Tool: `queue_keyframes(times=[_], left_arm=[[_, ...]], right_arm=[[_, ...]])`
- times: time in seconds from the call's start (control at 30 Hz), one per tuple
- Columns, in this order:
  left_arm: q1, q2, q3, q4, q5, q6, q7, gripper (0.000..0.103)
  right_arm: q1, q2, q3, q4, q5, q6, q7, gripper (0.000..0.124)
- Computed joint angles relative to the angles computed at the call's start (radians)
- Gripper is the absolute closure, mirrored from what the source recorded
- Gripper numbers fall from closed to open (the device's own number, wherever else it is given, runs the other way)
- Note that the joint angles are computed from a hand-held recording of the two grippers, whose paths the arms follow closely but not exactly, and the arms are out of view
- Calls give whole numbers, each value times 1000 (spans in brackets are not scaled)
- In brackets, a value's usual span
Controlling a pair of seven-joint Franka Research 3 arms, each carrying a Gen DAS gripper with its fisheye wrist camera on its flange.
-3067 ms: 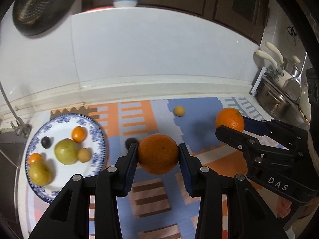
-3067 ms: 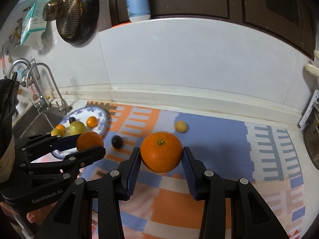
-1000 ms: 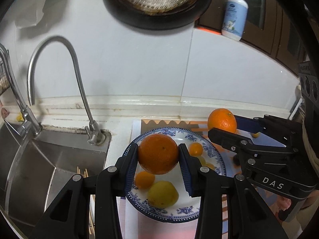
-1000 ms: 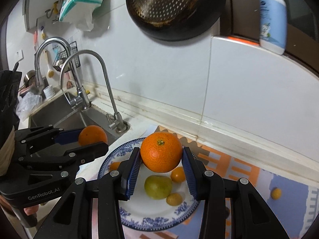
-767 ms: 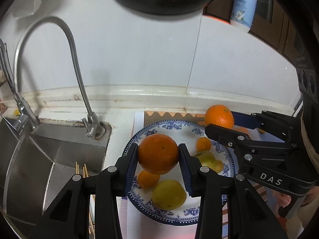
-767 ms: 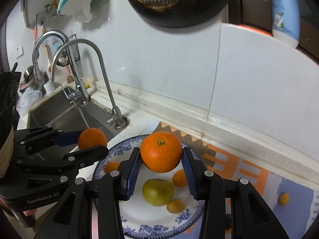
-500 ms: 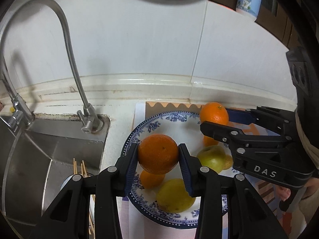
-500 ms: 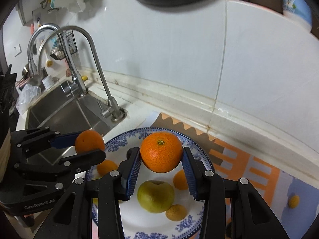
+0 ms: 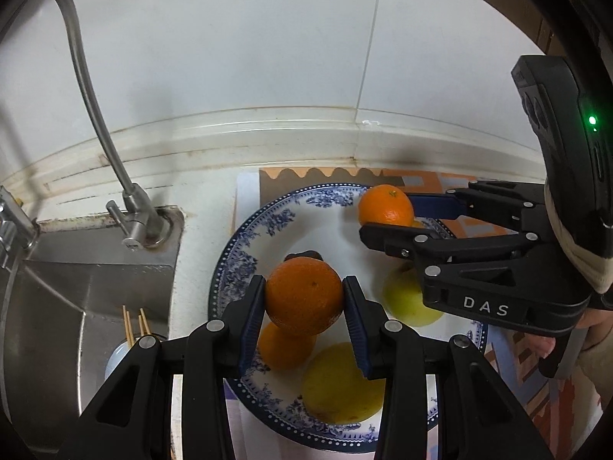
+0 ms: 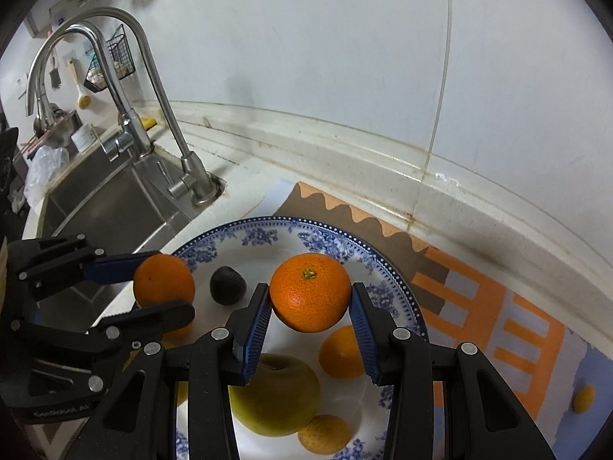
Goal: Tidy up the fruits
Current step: 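Lower and release the orange with the left gripper while the right gripper releases its orange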
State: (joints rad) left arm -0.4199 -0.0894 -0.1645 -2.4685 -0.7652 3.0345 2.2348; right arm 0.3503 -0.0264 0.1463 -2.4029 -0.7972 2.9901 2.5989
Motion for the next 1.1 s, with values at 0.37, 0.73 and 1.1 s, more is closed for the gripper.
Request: queue_keyframes(times=[0.37,0.73,1.1], left_arm=[[-13,-40,4,-21,43,4,-40,57],[-86,-180,57,-128,176,76,-229,50],[-17,-337,-62,-242,348,139,-472,39]], right_arm=[[-31,-52,27,-24,-78,4,91,72],[-129,-233,157,-111,-138,-19,195,72],[-204,-492,289,-245,4,-65,159,61]])
